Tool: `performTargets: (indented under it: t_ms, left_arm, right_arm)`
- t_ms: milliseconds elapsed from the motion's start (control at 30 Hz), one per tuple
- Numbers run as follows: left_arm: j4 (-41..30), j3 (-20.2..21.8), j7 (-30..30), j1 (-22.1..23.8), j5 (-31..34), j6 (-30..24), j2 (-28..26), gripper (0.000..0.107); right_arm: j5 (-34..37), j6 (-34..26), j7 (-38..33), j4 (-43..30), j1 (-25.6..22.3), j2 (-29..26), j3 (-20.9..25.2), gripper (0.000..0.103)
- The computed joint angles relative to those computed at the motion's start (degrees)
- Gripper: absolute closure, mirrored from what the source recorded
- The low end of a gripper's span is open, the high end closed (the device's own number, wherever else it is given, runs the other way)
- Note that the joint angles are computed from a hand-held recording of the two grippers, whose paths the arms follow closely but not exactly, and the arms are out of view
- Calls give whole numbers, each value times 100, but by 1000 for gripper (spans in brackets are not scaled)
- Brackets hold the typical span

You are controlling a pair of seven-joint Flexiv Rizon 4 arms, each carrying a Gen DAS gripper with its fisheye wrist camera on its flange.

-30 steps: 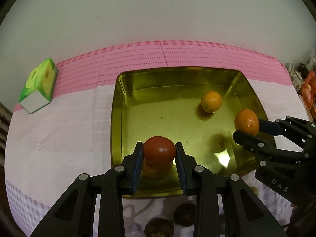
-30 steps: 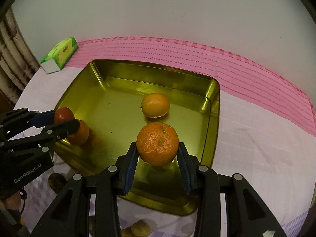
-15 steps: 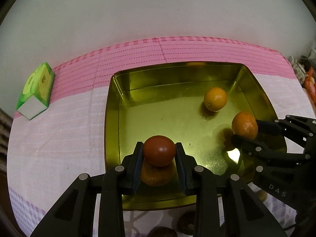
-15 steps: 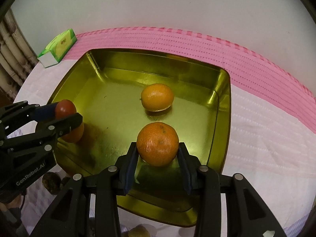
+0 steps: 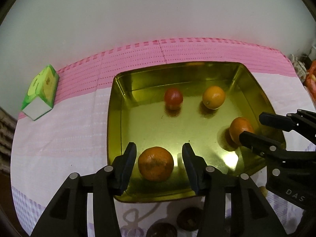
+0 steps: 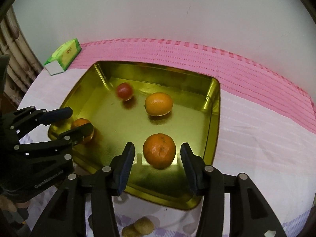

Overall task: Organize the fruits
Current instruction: 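Open both grippers to drop the tomato and tangerine into the tin, then move the right gripper to a tan longan and grasp it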

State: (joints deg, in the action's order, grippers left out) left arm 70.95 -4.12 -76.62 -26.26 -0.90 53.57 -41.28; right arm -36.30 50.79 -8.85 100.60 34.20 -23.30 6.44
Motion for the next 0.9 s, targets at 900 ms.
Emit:
performTargets:
  t_ms: [900]
  left_arm:
    - [3424,-124,-9,515,-174,1283,1876,57]
  right_arm:
    - [-270,-189,1874,1345,497,910,747,61]
